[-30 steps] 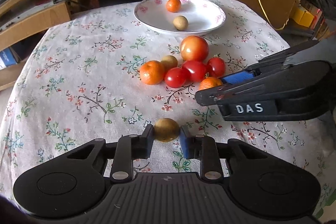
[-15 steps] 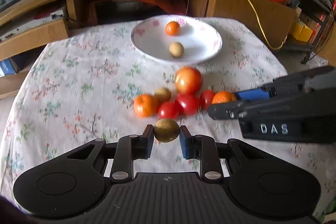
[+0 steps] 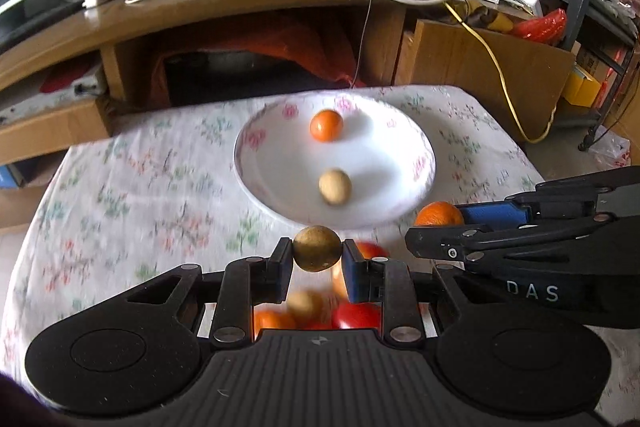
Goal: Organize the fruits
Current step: 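Carry both fruits to the bowl and open the left tool to drop the brown fruit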
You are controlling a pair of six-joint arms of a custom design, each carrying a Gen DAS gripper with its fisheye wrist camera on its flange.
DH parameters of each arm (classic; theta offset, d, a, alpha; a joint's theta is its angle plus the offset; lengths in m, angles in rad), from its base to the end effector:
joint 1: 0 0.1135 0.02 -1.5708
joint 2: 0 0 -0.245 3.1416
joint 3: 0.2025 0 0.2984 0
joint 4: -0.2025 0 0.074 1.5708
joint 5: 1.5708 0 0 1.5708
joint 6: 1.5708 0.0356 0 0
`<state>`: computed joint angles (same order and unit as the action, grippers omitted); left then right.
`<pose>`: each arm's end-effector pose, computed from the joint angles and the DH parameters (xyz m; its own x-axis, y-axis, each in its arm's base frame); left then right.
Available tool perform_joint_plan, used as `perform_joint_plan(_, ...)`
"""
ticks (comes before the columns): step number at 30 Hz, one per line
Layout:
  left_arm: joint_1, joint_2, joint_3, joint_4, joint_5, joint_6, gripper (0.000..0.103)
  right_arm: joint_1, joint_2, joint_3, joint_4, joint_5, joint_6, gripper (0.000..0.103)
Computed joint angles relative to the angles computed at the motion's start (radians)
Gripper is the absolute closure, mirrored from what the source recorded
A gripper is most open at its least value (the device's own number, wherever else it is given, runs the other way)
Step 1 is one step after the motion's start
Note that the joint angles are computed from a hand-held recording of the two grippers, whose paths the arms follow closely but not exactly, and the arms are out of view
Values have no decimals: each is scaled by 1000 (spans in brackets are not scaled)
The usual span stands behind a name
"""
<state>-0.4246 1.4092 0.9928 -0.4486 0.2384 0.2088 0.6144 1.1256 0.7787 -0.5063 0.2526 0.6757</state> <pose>0.3087 -0.1488 0.2093 -0.5665 0.4772 -0.6718 0.6719 0.7395 -0.0414 0.2348 0.1548 0.2100 -0.7455 0.2152 -0.6309 0.0543 0.9629 0.2644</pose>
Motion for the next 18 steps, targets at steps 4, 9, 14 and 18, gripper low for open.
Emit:
perform_joint_plan(4, -16, 63, 43, 28, -15, -5, 71, -64, 34, 18, 27, -26, -43, 71)
perform_joint_plan(9, -31, 124, 86, 49, -37, -12, 71, -113, 92, 41, 60, -48, -82, 71)
perform_joint_plan(14, -42, 182, 131, 70, -57, -12, 71, -156, 138, 60, 90, -69, -122, 71)
perform_joint_plan(18, -56, 222, 155, 90, -79, -9, 71, -190, 182, 75, 117, -86, -144, 71)
